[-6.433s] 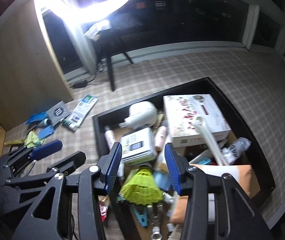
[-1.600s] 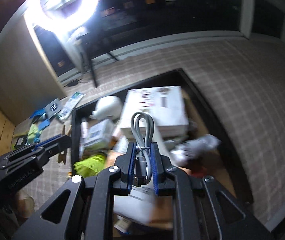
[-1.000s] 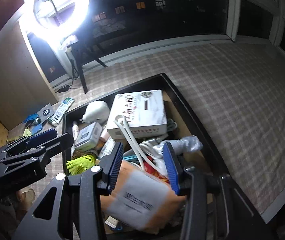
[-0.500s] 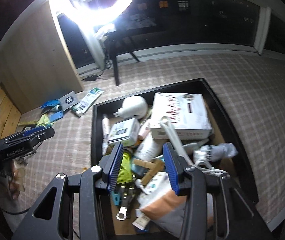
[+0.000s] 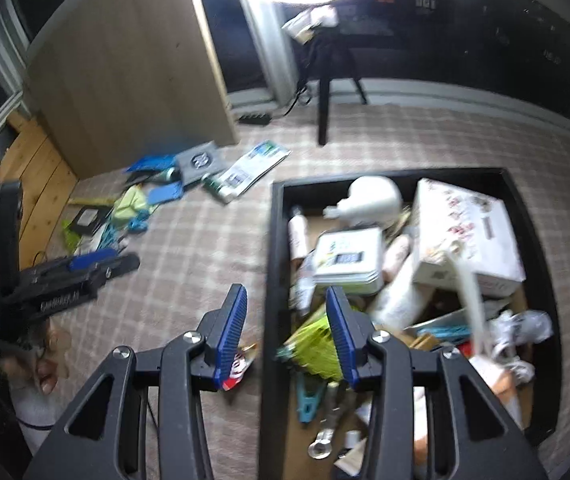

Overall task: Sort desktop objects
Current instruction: 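Move left gripper to the green-capped tube while right approaches coffee-mate packet, then grasp the green-capped tube with left gripper while right grasps coffee-mate packet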

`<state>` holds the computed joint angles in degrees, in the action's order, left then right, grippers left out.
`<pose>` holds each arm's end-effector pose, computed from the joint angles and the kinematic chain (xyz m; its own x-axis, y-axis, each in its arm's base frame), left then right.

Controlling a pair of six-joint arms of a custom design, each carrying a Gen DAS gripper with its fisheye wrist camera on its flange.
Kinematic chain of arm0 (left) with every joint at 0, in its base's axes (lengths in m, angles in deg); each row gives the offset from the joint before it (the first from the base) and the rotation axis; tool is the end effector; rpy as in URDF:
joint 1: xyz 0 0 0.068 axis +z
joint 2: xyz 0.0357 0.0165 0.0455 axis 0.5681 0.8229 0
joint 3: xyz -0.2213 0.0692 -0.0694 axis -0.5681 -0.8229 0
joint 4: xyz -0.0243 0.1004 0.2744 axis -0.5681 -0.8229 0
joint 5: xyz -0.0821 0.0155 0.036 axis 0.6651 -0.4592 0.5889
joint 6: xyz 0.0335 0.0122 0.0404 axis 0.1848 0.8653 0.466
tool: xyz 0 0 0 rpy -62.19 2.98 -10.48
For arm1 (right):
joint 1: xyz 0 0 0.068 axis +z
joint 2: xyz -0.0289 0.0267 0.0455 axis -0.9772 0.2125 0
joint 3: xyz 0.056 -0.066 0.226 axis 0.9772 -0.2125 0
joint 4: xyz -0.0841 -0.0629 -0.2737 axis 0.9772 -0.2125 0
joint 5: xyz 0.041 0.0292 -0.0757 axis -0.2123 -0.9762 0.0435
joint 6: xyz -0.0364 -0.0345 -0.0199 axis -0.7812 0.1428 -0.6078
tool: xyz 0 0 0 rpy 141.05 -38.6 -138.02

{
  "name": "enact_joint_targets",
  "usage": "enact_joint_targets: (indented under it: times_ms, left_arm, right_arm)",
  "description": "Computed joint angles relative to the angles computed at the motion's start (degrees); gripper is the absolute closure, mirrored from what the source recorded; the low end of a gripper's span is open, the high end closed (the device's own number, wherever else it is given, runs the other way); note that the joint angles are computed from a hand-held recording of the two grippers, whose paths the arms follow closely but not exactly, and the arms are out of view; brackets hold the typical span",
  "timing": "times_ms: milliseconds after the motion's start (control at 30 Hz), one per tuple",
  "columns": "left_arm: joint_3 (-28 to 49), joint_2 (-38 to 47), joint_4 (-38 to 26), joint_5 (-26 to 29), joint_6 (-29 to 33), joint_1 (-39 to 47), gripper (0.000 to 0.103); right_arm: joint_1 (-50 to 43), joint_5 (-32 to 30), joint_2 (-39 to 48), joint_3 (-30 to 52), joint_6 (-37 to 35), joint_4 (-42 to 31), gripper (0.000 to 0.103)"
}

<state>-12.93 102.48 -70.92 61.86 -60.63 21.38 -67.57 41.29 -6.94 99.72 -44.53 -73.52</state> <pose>0.3254 -0.0810 0.2016 -0.8910 -0.0634 -0.4495 0.0499 0.9705 -0.2358 0.2752 0.0565 0.2402 -0.8641 -0.0834 -0.4964 -0.2094 0.9564 0.2038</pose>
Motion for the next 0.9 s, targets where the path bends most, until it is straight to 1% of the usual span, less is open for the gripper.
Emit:
enact_joint_targets:
  times_ms: [133,233,333,400,467,600,667,800,867,900]
  left_arm:
    - [3.1,3.7,-0.1,0.6,0.9,1.6,0.048]
    - [8.1,9.0,-0.3,2.0,1.6,2.8,0.048]
    - [14.8,15.8,-1.4,3.8,1.6,3.6,0.048]
    - [19.9,21.1,-2.6,5.0,1.4,3.6,0.048]
    - [23.9,25.2,-3.3,4.9,1.2,3.4,0.048]
    - [33.6,35.0,-5.3,6.3,-2.3,3.8,0.048]
    - [37.0,38.5,-5.6,5.6,-4.3,3.8,0.048]
    - [45.5,46.4,-7.7,5.7,-8.6,4.1,0.048]
    - [48.5,48.8,-9.0,5.1,-8.7,4.0,0.049]
    - [48.6,49.0,-8.5,4.0,-8.7,3.7,0.048]
  right_arm:
    - [4.2,0.5,-1.4,-3.6,4.0,0.1,0.062]
    - [7.4,1.7,-3.1,-6.2,7.9,0.1,0.062]
    - [11.9,4.9,-4.9,-9.3,14.9,0.6,0.062]
    - [13.9,5.7,-5.6,-11.1,19.3,1.0,0.062]
    - [16.7,7.5,-5.4,-12.5,23.8,1.5,0.062]
    - [20.8,9.7,-4.1,-14.2,31.6,2.8,0.062]
    - [22.1,10.6,-3.1,-14.6,34.7,3.6,0.062]
    - [23.7,12.3,-0.3,-13.6,38.5,3.9,0.062]
    - [23.3,12.3,0.7,-13.2,39.6,4.0,0.062]
    - [23.0,12.2,1.4,-12.9,39.7,4.3,0.062]
